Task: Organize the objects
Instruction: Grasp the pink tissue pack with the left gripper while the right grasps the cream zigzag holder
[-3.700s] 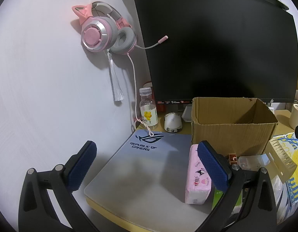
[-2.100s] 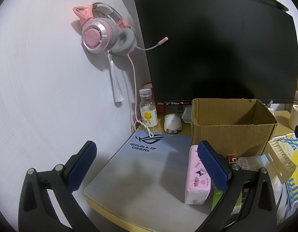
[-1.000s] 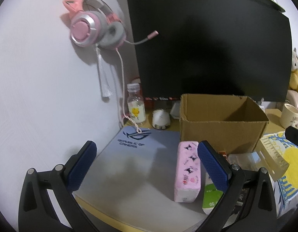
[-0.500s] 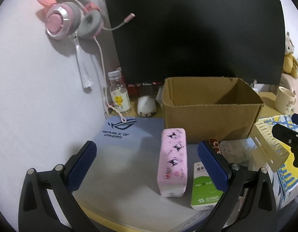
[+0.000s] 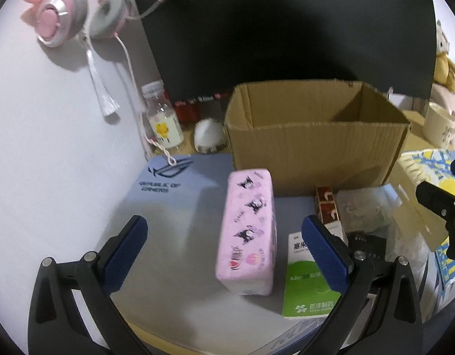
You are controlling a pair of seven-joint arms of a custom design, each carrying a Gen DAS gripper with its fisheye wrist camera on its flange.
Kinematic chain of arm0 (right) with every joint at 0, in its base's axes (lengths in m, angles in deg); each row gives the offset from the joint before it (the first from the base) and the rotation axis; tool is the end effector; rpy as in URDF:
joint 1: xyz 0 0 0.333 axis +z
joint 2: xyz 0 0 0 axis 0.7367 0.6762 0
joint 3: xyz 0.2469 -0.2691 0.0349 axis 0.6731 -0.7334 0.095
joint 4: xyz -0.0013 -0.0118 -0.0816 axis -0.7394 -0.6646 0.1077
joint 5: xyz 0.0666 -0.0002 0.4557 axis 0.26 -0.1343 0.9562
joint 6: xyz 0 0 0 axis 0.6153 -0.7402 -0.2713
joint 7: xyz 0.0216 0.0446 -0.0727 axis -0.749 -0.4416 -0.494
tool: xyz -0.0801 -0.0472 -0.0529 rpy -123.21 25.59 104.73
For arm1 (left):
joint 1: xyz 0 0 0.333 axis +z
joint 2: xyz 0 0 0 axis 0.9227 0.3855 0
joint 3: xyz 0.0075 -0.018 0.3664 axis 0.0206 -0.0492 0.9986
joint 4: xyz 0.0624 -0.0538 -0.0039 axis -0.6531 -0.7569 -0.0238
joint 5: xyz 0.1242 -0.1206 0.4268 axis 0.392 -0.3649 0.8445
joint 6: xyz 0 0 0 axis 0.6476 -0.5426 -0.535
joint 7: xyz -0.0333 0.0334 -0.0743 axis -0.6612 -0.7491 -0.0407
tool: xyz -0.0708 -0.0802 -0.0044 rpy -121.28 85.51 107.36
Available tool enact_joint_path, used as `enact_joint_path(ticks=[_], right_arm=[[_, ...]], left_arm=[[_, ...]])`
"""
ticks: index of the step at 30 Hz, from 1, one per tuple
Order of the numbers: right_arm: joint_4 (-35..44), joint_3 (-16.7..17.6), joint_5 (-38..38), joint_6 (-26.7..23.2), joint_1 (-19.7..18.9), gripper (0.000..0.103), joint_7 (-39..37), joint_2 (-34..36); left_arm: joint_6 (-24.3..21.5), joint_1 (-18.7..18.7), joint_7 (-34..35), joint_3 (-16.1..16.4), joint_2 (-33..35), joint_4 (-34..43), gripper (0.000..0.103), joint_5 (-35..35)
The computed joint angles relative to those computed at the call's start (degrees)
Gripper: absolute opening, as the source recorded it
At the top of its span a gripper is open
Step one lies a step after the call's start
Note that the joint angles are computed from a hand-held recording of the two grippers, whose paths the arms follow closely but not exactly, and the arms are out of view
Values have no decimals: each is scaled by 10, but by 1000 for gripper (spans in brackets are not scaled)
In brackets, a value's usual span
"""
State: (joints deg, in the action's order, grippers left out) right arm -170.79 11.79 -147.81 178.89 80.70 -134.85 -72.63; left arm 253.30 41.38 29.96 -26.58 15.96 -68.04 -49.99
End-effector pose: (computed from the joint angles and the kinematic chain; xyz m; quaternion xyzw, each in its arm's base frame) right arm 0.5811 0.4243 0.4943 -0.4987 0.7565 -0.3507 0.2368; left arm 0.6782 -0.3704 0.5048 -0.4588 0.7730 -0.3046 0.3150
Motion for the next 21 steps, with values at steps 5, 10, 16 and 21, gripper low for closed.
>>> enact_joint_path(ticks=[5,10,16,21], right_arm=[[4,0,21,-3,-2,103,-15,5],[8,0,46,-3,-5,97,-32,9],[9,-3,72,18,-10,67,-45,13],[17,-5,77,25,-8,36,-49,20]], left_arm=[[-30,18,34,-25,11,16,103,-47],[-38,41,111,-53,18,20,103,-150],[-54,55,179,-75,29,30,82,-229],[-73,81,265,-108,37,40,39,-346]])
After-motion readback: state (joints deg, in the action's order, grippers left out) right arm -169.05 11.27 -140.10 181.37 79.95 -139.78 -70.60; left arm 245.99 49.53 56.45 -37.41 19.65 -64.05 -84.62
